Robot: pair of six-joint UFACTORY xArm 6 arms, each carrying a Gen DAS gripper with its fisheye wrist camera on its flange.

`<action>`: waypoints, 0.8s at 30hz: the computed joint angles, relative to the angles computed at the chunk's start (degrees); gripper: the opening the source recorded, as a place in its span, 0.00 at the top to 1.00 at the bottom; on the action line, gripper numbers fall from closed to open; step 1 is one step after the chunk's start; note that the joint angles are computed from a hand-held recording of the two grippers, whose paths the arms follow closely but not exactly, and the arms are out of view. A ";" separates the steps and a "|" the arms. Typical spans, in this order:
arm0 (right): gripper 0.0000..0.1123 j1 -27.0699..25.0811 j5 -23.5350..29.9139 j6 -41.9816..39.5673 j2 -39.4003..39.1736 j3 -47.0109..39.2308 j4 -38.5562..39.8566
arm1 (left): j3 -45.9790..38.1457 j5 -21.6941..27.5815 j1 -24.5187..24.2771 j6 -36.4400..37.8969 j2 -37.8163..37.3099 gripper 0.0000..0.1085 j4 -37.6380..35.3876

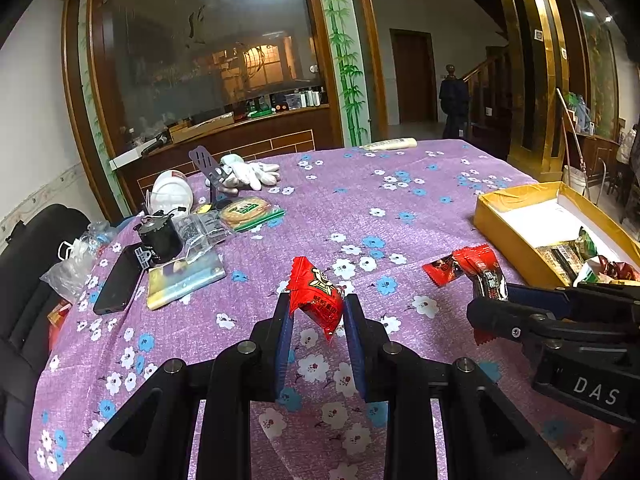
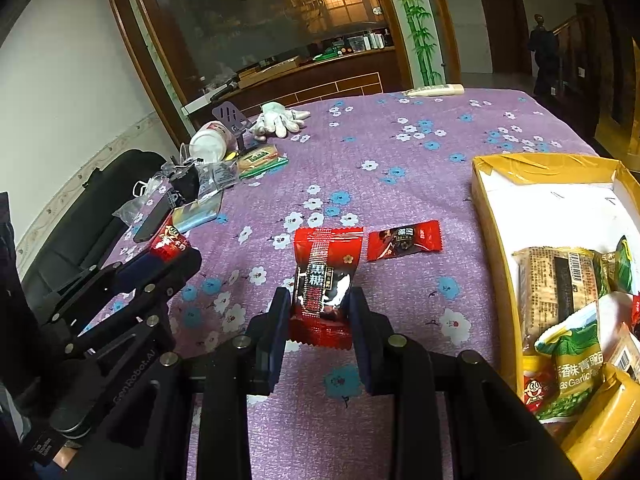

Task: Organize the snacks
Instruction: 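Hold the red candy in left tool while right tool holds the chocolate bar, then carry the red candy with left tool while right tool carries chocolate bar over tray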

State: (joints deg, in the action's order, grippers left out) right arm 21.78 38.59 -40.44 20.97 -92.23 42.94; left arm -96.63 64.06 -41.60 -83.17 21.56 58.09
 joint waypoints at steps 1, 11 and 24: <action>0.75 -0.04 -0.02 -0.21 -0.08 0.06 0.28 | 0.09 -0.26 0.08 -0.06 -0.03 0.75 0.07; 0.75 -0.81 -1.38 2.04 -2.02 1.74 1.24 | 0.67 0.54 -0.71 -1.75 -0.76 0.75 2.29; 0.75 -6.23 -1.31 -0.83 -9.77 9.04 6.69 | 0.16 2.70 -2.45 -3.60 -2.00 0.75 2.78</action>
State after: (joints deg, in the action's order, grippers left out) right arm 15.55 37.28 -41.26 11.20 -83.20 49.63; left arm -96.47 66.75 -44.05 -86.77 19.56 60.87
